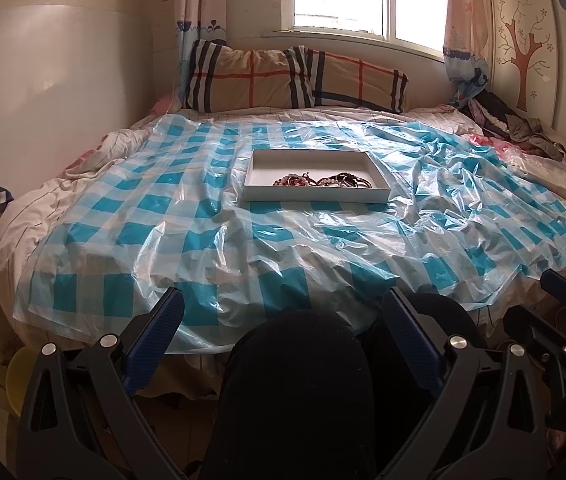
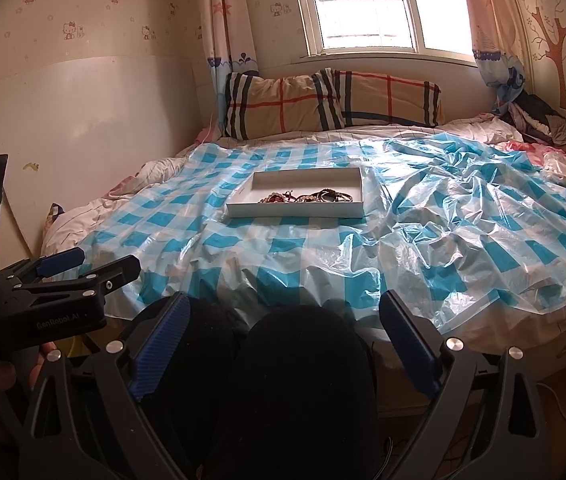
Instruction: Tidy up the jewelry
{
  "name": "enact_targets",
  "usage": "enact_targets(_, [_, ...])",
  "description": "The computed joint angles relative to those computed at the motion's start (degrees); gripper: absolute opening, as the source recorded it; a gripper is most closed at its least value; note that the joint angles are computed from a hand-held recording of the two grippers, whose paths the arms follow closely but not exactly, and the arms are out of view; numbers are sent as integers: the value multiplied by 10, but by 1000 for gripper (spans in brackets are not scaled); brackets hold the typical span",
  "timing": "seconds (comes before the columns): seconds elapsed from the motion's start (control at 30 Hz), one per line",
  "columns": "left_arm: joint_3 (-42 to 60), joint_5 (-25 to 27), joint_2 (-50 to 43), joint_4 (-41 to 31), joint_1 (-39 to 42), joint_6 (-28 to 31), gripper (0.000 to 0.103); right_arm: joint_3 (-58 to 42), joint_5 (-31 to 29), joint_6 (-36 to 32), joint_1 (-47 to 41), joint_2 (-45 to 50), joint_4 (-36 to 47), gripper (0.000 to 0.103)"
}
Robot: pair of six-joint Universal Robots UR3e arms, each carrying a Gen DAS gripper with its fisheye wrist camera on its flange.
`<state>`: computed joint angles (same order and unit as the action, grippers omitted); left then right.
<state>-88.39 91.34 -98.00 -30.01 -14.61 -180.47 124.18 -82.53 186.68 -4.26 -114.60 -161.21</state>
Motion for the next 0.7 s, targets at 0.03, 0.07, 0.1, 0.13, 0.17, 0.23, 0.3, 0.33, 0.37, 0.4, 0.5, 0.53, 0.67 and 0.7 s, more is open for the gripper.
enact_targets(0.03, [0,0,1,0,0,0,95,1,0,0,0,0,-1,92])
enact_targets(0.07, [-1,3,1,0,-1,0,95,5,2,-1,-3,-3,-2,92])
enact_targets(0.1, [-1,4,2,0,-2,-1,95,7,4,-1,-5,-6,-1,92])
enact_targets(0.13, [-1,6,3,-1,-3,-1,95,9,5,-2,-7,-10,-1,92])
enact_targets(0.17, [-1,6,3,-1,-3,-1,95,11,8,-3,-11,-12,0,93])
enact_targets(0.23, [0,6,3,-3,-2,0,95,15,13,-5,-16,-18,2,93])
enact_targets(0.3, [0,6,2,-2,-3,0,95,14,14,-5,-17,-19,4,93])
enact_targets(0.33, [1,7,3,-3,-3,1,95,16,16,-5,-20,-23,6,93])
enact_targets(0.37, [-2,6,6,-5,-2,2,95,15,16,-5,-20,-23,7,93])
enact_targets(0.4, [-1,6,6,-6,-1,2,95,15,16,-6,-21,-24,7,93])
enact_targets(0.5, [-1,5,8,-9,0,4,95,15,18,-6,-22,-25,9,93])
enact_targets(0.53, [-1,6,9,-12,0,4,95,15,18,-6,-21,-24,10,93])
enact_targets(0.67, [-1,8,10,-18,1,7,95,16,20,-7,-24,-27,12,93])
enact_targets(0.7, [0,9,9,-19,1,7,95,16,20,-7,-23,-26,12,94])
